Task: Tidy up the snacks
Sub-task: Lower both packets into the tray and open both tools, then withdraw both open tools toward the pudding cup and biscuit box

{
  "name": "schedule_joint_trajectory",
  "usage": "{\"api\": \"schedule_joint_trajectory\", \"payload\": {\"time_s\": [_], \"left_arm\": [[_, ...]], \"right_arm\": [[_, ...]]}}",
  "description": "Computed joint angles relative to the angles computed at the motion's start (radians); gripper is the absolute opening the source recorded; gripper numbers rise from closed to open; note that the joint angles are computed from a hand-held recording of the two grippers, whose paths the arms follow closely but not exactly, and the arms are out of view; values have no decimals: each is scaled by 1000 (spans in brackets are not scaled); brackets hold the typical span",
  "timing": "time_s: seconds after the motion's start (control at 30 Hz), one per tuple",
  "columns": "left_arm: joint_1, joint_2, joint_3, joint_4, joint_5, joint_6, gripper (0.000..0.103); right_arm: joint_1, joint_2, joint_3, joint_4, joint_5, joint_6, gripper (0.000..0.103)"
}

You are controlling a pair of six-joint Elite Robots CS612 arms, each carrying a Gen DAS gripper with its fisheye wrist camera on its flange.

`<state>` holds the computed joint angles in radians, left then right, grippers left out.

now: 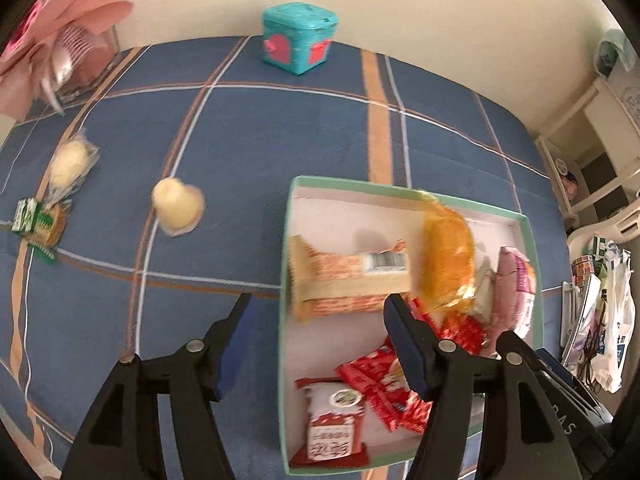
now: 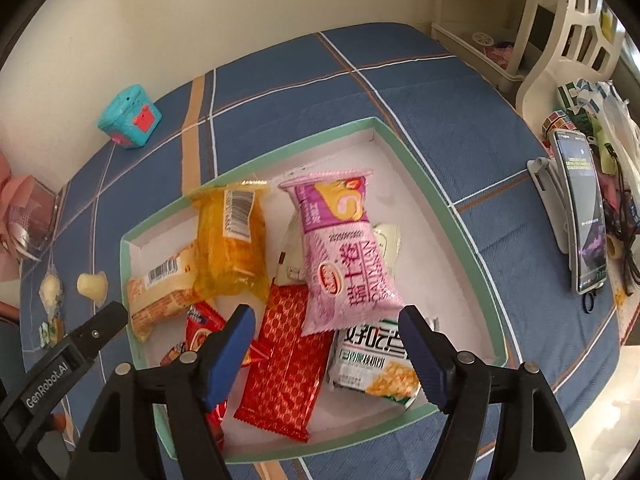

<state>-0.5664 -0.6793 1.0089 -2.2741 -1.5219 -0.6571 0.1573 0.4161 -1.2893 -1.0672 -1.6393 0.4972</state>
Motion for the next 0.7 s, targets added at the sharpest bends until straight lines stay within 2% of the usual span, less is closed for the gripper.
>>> {"api": "schedule_joint_trajectory", "payload": {"time_s": [0.13,0.2,0.27,0.4,0.53,0.6,0.7], "left_arm": [[4,-14,26,9,10,-19,69],[5,-24,42,4,19,-15,83],[4,-34,59,-4,33,-10,83],[6,-51,93,-5,59,-18,89],[14,-69,127,-3,71,-53,89],[19,-79,149,-15,75,-74,97],[24,-95,177,-33,86,-92,100]], "right_arm": [[16,-1,-4,15,-20,-20,80],[22,0,-6,11,-25,-32,87],[30,-1,-4,9,-40,-46,103],[43,-2,3,4,-57,-63,103],[55,2,1,-11,-69,-88,103],[63,2,3,-22,-84,-108,103],[74,5,2,-48,-102,-122,103]]}}
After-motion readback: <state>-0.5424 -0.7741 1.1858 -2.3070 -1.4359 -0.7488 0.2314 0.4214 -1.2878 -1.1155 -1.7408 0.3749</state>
